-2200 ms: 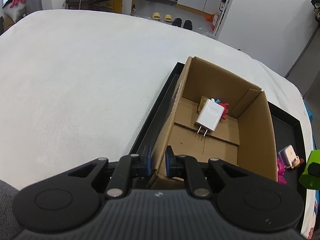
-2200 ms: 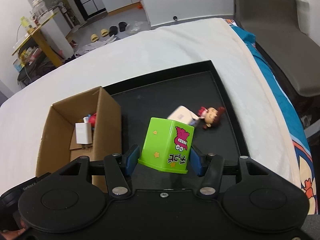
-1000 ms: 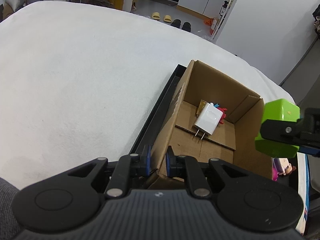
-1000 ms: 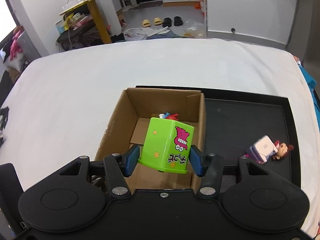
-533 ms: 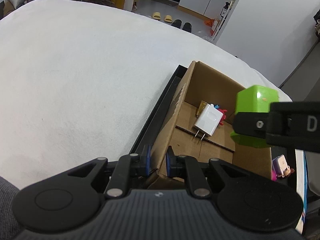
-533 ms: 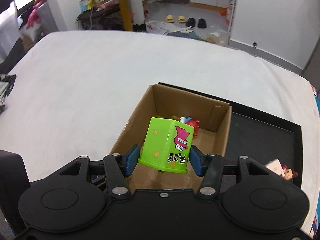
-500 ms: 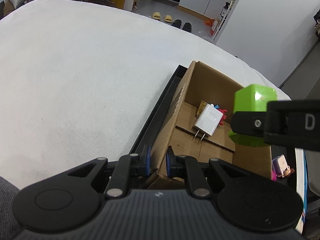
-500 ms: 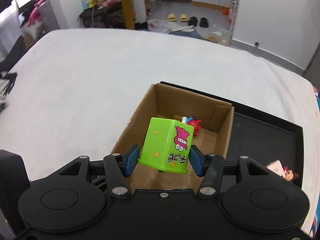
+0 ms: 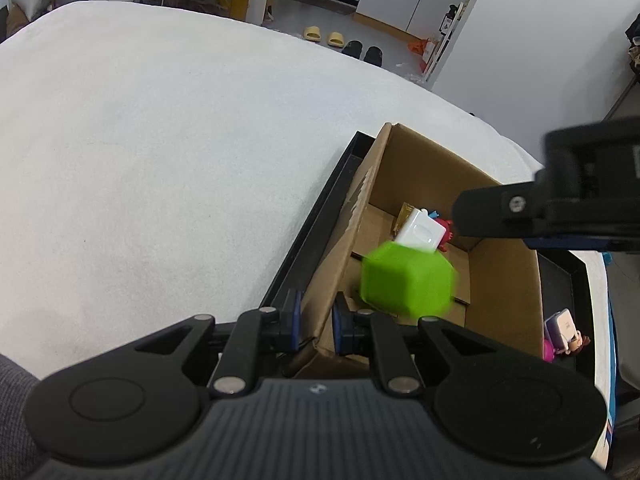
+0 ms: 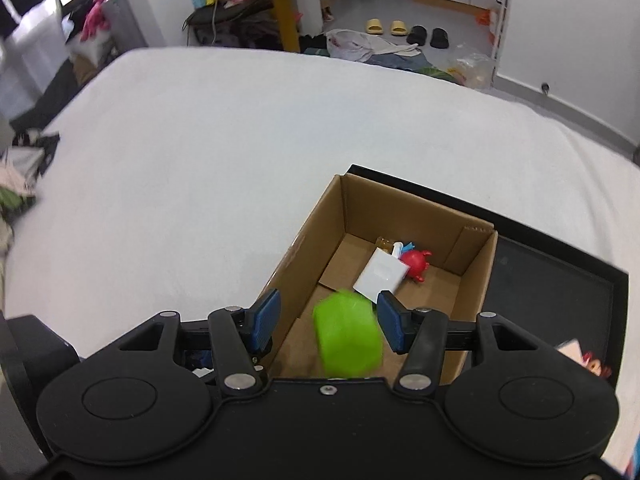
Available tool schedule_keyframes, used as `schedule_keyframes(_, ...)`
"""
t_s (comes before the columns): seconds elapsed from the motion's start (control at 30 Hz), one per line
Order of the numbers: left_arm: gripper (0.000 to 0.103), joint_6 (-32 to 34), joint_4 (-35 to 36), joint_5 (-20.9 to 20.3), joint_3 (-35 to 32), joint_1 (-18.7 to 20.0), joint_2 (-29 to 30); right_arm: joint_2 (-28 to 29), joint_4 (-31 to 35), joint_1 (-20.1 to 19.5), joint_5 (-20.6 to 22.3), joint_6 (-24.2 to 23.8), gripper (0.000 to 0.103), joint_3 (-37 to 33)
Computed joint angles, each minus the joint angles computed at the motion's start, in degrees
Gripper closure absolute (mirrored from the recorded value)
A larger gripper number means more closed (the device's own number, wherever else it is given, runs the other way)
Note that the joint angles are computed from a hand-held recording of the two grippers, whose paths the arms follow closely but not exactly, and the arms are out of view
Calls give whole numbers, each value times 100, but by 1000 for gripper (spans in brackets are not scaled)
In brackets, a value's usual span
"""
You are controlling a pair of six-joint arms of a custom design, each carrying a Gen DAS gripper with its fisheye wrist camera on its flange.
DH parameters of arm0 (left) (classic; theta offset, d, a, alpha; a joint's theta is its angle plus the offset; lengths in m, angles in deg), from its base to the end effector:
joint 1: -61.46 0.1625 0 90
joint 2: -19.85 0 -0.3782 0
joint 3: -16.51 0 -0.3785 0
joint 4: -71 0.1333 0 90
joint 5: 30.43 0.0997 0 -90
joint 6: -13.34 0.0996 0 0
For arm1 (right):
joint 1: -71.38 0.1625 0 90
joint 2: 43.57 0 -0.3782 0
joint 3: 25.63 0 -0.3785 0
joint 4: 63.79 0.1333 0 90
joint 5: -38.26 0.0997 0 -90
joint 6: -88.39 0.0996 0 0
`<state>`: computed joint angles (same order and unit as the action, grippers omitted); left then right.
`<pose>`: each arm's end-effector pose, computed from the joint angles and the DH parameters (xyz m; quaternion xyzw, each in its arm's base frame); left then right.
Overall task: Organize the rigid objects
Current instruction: 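Open the right gripper to drop the green cube into the box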
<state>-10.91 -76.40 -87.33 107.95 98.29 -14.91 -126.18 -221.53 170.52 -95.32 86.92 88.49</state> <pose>-0.3832 -0.5215 -0.0203 0.2376 0.9286 -0.1828 0.2185 0.1424 -0.4779 0.3405 -0.0333 -0.8894 0.3117 0.3327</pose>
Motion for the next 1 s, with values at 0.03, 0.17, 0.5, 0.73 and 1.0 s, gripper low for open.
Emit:
schedule_keyframes(0.03, 89, 7, -11, 4, 6, -2, -1, 7, -30, -2, -25, 3, 49, -12)
schedule_keyframes(0.17, 89, 19, -14, 19, 14, -7, 5, -183, -127, -35, 31, 134, 49, 162)
schedule_keyframes(0.5, 89, 45, -1, 112, 3, -38, 49, -846, -531, -115, 37, 206, 37, 745)
schedule_keyframes(0.73, 89, 58, 27, 177, -37, -57, 101, -1211, -896, -206, -212, 165, 25, 1063)
schedule_keyframes(1.0, 89, -135, 546, 312, -326, -121, 241, -1640, -1525, -424, -461, -56, 25, 1546)
